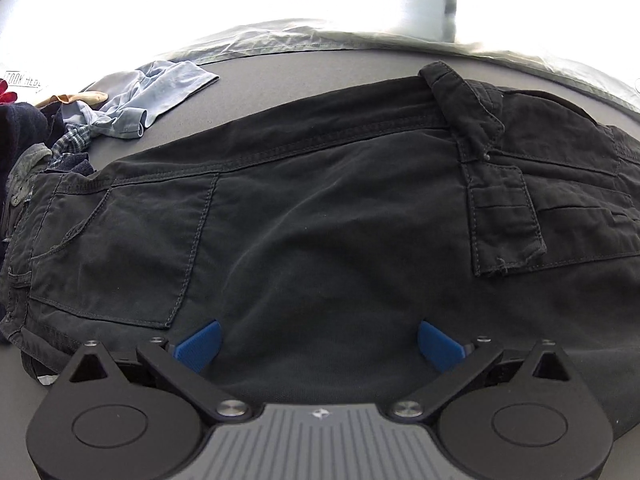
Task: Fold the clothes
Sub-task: 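Lay the black trousers down and open the right gripper, then grasp the black trouser leg end with the right gripper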
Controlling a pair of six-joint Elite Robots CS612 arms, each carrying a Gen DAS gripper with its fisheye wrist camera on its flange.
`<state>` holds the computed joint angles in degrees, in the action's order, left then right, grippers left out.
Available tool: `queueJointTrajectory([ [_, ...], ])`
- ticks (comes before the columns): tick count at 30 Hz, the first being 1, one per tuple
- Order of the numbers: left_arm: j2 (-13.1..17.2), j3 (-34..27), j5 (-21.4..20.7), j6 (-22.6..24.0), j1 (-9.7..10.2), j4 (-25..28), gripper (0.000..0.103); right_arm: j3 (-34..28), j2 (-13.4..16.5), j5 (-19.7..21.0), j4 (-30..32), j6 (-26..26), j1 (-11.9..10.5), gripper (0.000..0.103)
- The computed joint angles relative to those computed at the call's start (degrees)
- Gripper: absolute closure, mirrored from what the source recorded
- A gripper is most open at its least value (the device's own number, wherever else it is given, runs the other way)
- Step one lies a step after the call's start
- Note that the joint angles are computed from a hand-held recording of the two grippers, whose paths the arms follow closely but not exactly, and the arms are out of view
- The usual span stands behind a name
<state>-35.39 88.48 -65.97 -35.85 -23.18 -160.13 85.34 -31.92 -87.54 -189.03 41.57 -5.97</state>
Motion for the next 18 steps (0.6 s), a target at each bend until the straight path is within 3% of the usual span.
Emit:
queueJointTrajectory([
  [2, 0.01, -0.12, -1.34, 0.37, 0.41, -0.14, 0.000, -2.89, 1.54, -3.02, 0.47, 0.64, -0.45, 0.027],
  [4, -0.02, -0.41, -2.56, 0.50, 0.77, 0.39, 0.000, -5.77, 2.64, -3.65, 3.02, -0.67, -0.84, 0.050],
  [5, -0.01, -0.58, -2.87, 0.42, 0.86, 0.74, 0.000, -7.11, 3.01, -3.24, 4.72, -2.12, -1.02, 0.073],
  [6, 0.01, -0.69, -2.99, 0.26, 0.90, 0.93, 0.000, -8.32, 3.21, -3.12, 6.64, -3.98, -1.04, 0.085],
  [9, 0.11, -0.85, -3.17, -0.32, 0.96, 1.02, 0.000, -10.81, 3.55, -2.63, 7.87, -10.78, -0.69, 0.091],
  [12, 0.13, -0.83, -3.06, -0.36, 0.91, 0.92, 0.000, -12.53, 3.42, -0.16, 1.85, -18.69, 0.00, 0.096],
  [13, 0.14, -0.86, -3.00, -0.33, 0.90, 1.00, 0.000, -13.48, 3.46, 2.82, -1.98, -19.95, -0.20, 0.096],
  [18, 0.25, -1.34, -3.36, -1.10, 1.04, 1.58, 0.000, -17.22, 4.01, 17.42, -17.85, -15.70, -1.69, 0.097],
])
